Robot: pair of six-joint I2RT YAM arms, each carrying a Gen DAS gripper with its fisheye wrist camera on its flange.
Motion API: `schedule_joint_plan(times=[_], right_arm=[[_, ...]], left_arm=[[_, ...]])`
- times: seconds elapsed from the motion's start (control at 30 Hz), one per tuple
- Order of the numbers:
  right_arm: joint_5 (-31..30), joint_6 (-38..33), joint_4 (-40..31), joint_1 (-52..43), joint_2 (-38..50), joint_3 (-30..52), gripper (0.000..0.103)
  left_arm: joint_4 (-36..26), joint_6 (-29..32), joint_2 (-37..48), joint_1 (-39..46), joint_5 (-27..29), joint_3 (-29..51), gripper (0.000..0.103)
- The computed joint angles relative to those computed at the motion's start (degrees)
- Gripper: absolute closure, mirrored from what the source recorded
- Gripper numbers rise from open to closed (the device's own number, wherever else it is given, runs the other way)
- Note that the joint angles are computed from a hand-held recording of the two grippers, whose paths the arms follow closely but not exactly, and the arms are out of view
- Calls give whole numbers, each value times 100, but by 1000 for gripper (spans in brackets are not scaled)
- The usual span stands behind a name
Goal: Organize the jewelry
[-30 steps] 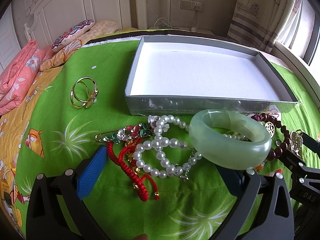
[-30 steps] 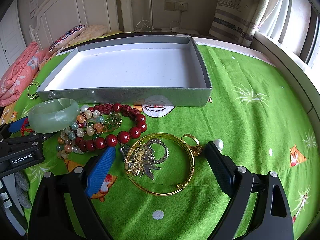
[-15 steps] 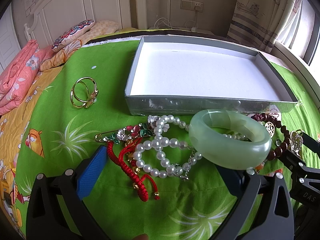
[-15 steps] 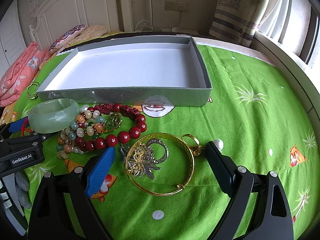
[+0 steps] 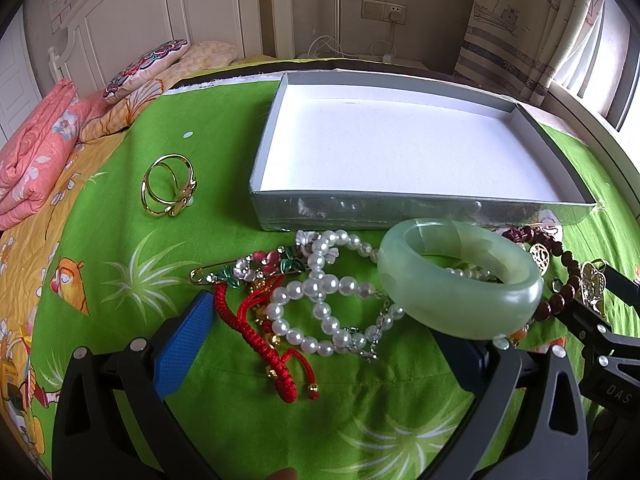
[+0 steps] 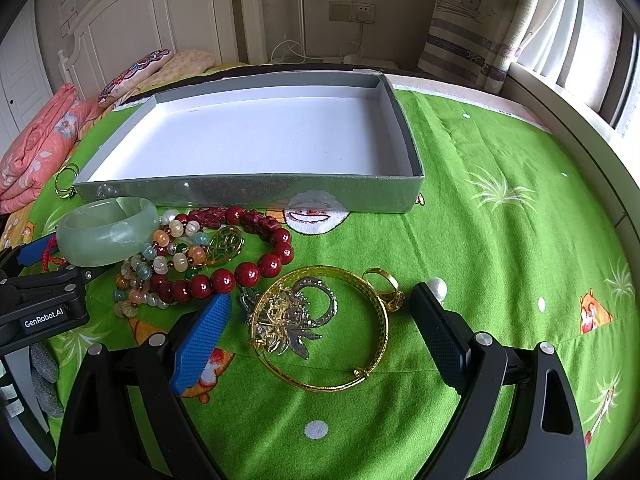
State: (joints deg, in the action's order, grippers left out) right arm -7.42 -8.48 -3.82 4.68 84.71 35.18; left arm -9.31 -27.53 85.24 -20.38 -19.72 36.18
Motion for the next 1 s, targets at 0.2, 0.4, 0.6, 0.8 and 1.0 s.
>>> schedule_joint_plan(times=[0.2,0.4,0.6,0.8,1.0], right_arm=[[-2,-3,-3,-2,0,2,16],[-7,-9,-2,-8,0,2,16],[-4,-7,-1,-3,-1,0,16],[4,0,-1,8,-29,-25,16],[-83,-192,-334,-21,84,223,16]], left_arm=[[0,0,0,0,0,0,2],[1,0,0,0,-1,0,2],[1,0,0,0,-1,0,2],[-7,-21,2,-4,-11,3,2],[-167,-67,-117,-73,22,-42,2]])
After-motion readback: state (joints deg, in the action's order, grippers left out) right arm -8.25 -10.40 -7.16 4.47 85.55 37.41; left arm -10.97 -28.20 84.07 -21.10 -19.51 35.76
